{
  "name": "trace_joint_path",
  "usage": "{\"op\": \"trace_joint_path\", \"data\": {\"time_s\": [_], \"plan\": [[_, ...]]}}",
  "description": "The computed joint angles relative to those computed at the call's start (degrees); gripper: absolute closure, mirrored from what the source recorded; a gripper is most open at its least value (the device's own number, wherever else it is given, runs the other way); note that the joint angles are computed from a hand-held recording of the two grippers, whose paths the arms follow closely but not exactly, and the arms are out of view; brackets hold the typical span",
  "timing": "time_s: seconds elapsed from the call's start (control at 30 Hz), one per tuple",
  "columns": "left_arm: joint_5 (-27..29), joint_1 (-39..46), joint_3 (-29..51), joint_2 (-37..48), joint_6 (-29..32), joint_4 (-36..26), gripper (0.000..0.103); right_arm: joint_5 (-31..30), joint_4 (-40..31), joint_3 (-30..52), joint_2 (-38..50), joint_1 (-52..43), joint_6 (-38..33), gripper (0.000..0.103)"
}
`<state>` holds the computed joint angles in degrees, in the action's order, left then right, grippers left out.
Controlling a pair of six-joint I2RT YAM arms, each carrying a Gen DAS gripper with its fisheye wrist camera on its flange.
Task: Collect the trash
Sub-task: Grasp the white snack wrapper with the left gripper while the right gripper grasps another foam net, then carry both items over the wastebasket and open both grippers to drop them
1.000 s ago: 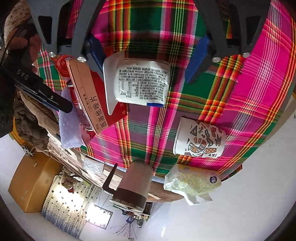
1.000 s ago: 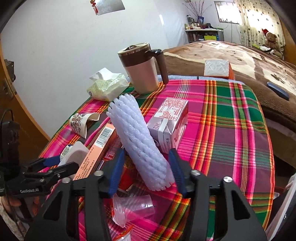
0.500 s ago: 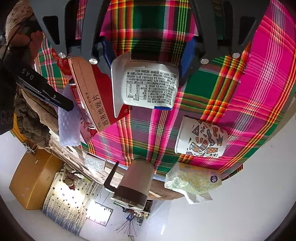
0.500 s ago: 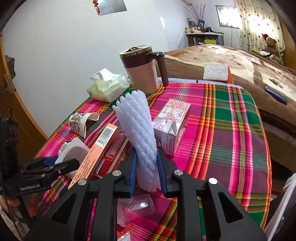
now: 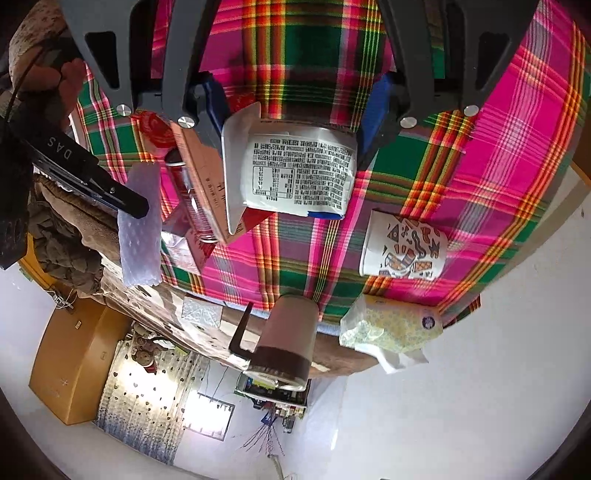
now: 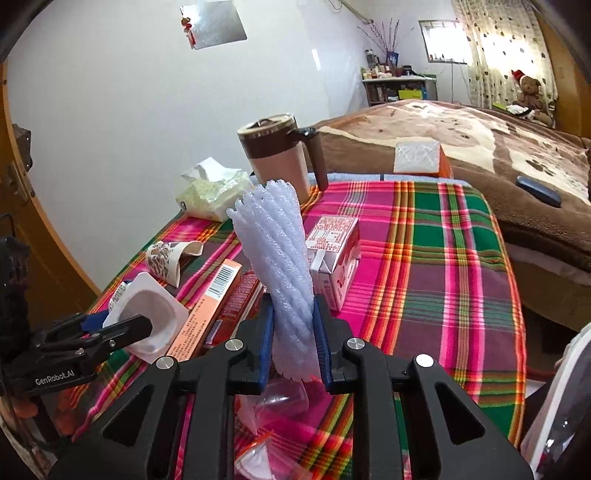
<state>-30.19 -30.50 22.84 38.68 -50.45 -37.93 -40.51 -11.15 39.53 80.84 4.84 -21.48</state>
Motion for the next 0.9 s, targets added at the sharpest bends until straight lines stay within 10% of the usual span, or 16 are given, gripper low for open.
{"op": "trace_joint_path", "data": {"time_s": [0.9], "plan": [[-17.2, -27.6, 16.4, 20.3, -13.4, -4.9, 0.040, -11.9, -10.8, -0.3, -8.3, -22.1, -10.8, 0.082]]}}
